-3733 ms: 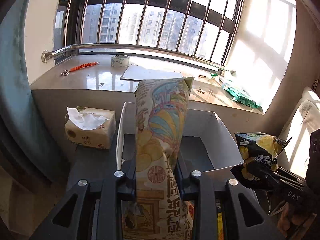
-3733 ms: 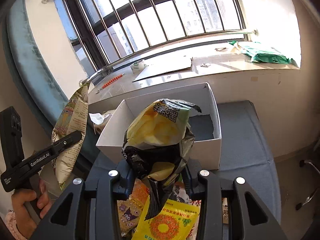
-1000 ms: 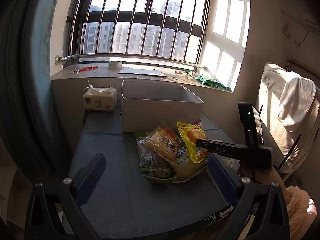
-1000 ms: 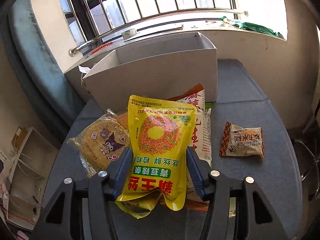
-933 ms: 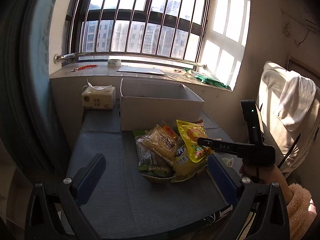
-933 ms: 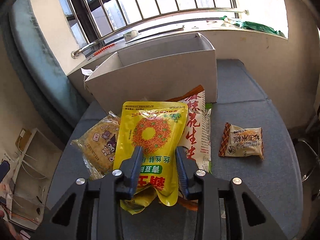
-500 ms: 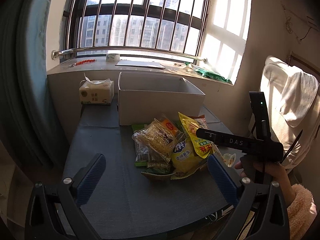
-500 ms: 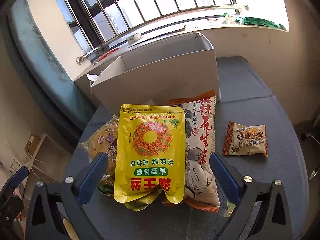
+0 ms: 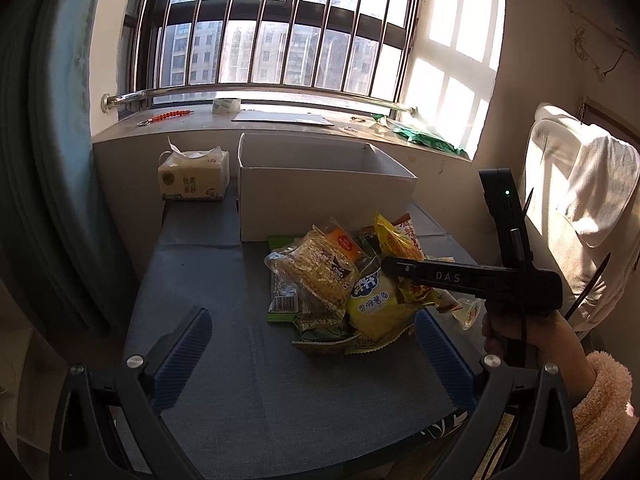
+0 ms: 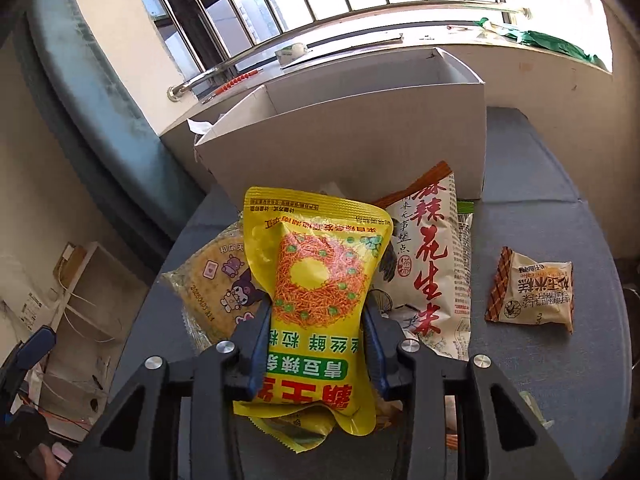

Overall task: Organize snacks
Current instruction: 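Grasp the round cartoon cake packet with the left gripper while the right gripper holds the noodle bag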

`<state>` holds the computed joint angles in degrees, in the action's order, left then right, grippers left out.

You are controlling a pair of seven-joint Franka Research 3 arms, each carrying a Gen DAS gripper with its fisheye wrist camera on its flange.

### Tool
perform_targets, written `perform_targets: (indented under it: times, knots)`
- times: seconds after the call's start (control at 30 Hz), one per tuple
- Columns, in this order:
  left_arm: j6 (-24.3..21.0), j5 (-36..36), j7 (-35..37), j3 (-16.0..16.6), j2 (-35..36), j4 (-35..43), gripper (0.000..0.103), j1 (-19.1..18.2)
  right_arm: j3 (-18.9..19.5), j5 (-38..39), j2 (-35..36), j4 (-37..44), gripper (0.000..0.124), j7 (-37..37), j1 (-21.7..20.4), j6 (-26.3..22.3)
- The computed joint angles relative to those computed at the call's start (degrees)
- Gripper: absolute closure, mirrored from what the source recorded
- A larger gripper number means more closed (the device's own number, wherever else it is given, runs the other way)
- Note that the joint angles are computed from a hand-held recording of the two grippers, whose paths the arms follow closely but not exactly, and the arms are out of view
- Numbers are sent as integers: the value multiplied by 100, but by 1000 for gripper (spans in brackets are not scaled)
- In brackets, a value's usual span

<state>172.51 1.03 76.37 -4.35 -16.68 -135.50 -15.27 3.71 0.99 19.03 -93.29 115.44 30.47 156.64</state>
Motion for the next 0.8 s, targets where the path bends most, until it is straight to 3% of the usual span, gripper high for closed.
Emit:
perform_targets:
  times: [0.1, 0.17, 0.23, 0.37, 0.47, 0.53, 0.73, 0.8]
  knots:
    - [-123, -203, 453, 199, 264, 274, 0, -239, 254, 541, -185, -346, 87, -312, -240, 397]
    - [-296, -142, 736, 128, 560, 602, 0, -170, 60, 372, -444, -665, 87, -33, -98, 721]
    - [-554, 86, 933, -51, 938, 1036, 0, 26, 52, 351, -700, -940, 87, -8, -119, 1002]
    - [-1246, 1202, 873, -455, 1729, 2034, 0, 433, 65, 270, -1157, -1404, 87, 80, -181, 1317]
    - [-1924, 1041, 1466, -615, 2236, 2724, 0, 528, 80, 75, -1428, -1713, 87, 261, -231, 1440]
    - [-2332, 1398, 1493, -633, 2531, 3097, 0, 478, 65, -236, -1568, -1905, 87, 594, -260, 1505]
    - [-2749, 3027, 1499, -504, 2916, 3420, 0, 177, 290, 168, -1709, -2202, 87, 304, -489, 1551]
    - [-2852, 2980, 1646, -550, 2973, 3491, 11, 215, 343, 384, -1707, -2240, 87, 153, -525, 1587]
